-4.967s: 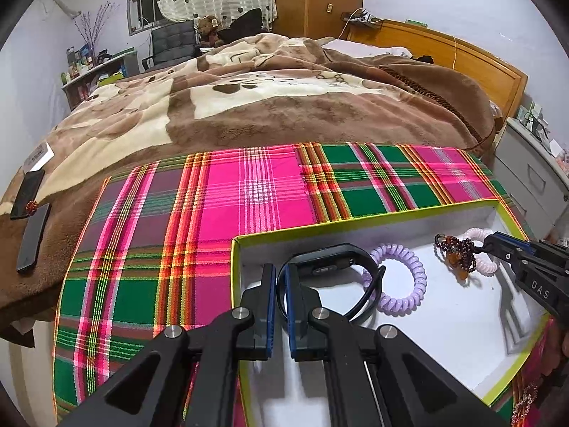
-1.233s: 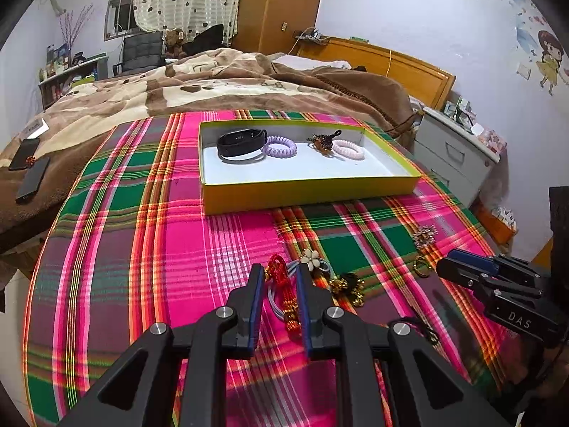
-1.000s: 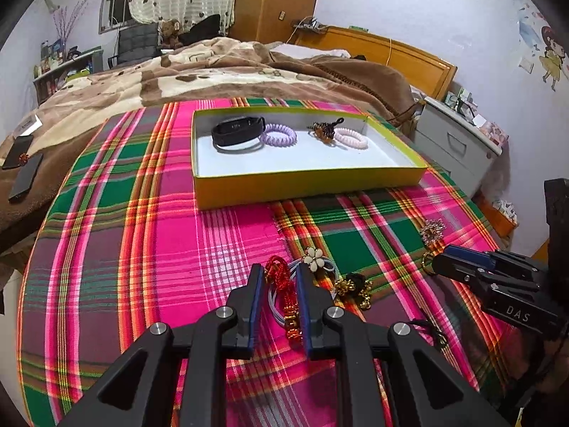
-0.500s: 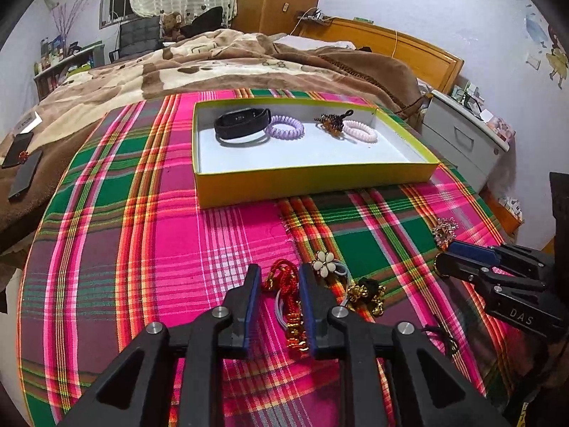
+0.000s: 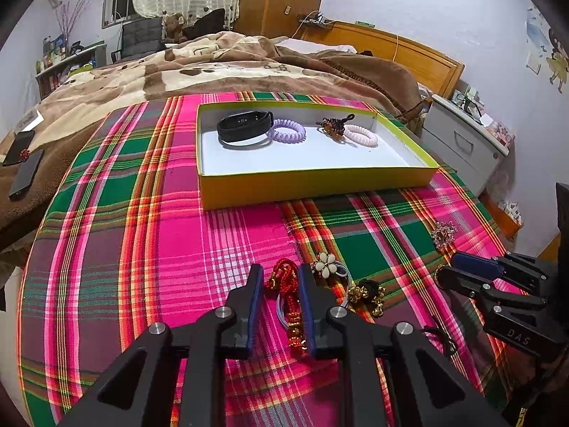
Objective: Organize jewelry
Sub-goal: 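Grasp the red tassel clip with the left tool while the right tool grasps the gold ring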
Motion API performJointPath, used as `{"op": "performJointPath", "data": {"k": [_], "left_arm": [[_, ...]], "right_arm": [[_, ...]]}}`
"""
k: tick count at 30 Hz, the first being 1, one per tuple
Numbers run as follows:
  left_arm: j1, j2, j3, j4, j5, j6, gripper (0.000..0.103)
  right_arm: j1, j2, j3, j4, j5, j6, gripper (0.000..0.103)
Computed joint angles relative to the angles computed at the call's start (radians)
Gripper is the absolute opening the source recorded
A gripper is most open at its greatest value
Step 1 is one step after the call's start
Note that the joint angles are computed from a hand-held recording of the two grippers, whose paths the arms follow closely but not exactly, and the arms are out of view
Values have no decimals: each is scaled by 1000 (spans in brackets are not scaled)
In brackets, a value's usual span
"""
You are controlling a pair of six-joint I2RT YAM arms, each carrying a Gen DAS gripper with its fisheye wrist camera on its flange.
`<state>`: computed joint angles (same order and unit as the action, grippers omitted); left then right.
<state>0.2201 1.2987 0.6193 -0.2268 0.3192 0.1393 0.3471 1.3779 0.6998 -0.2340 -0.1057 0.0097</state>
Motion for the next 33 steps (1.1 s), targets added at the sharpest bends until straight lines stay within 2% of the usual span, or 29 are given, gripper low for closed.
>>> {"op": "performJointPath", "data": {"k": [10, 14, 17, 19, 33], "left_arm": [[-4, -14, -4, -3, 0, 3, 16], [-3, -25, -6, -7, 0, 8, 16], [-1, -38, -12, -9, 2, 13, 16], [3, -50, -17, -13, 6, 16, 16], [53, -173, -50, -68, 66, 34, 14]], "right_arm": [[19, -18, -17, 7, -32, -20, 31], [44, -13, -17, 5, 8, -36, 30], [56, -16, -21, 9, 38, -35, 23], [55, -20, -28, 13, 37, -29, 23], [30, -148, -91, 12, 19, 13, 23]]}}
